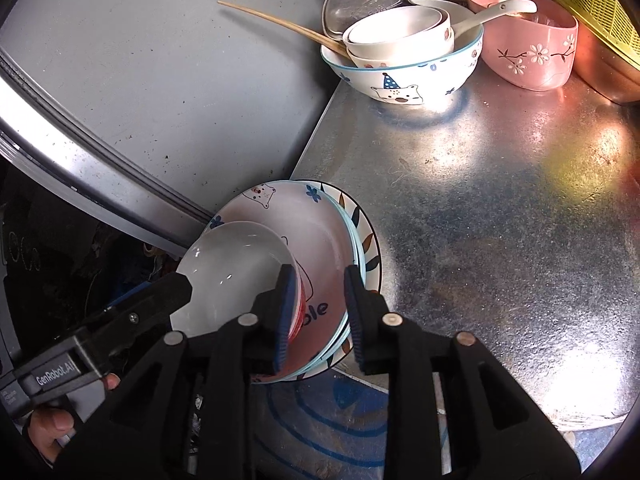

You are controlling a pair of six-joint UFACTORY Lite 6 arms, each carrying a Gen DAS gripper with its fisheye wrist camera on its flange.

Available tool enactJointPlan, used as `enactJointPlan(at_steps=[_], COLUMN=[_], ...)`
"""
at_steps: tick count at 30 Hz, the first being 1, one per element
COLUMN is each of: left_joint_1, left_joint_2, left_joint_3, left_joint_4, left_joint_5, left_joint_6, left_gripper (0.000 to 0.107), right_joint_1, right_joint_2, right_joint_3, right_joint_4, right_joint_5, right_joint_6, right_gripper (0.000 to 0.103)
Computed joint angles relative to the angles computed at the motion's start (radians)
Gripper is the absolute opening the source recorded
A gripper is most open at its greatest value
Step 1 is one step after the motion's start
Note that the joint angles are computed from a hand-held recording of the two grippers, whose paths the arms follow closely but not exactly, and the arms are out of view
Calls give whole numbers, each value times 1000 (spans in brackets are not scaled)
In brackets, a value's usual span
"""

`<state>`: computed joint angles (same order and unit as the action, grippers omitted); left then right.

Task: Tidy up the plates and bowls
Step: 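Lower the white bowl into the 'lovable' bowl and open the right gripper, then move the right gripper to the last red-patterned bowl by the colander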

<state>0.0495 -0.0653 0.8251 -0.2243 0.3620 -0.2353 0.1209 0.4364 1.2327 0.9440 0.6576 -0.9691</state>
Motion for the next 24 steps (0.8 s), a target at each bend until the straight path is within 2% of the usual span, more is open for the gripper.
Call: enactJointPlan(at_steps=[1,2,3,8,24], left_joint_1=[-6,-8,-12,-51,-223], left_joint_2=[2,0,-1,17,149], left_joint_3=[2,0,0,21,187], left_joint_4=[33,41,66,162,298], left_joint_5=[2,1,4,10,40], left_joint_6=[-34,-43,-71,-173,-350], left_gripper=[102,102,102,102,102], right_joint_1=[-9,-20,-27,-78,-278], right_joint_2=[-5,-14,-24,-34,-39], right_joint_3=[-7,-17,-26,-25,45], right_joint_4=[10,22,15,-12,-20], right_joint_5=[-1,-5,-19,-13,90], right_joint_6=[-7,-17,-10,3,-24], right_gripper=[69,85,90,101,102])
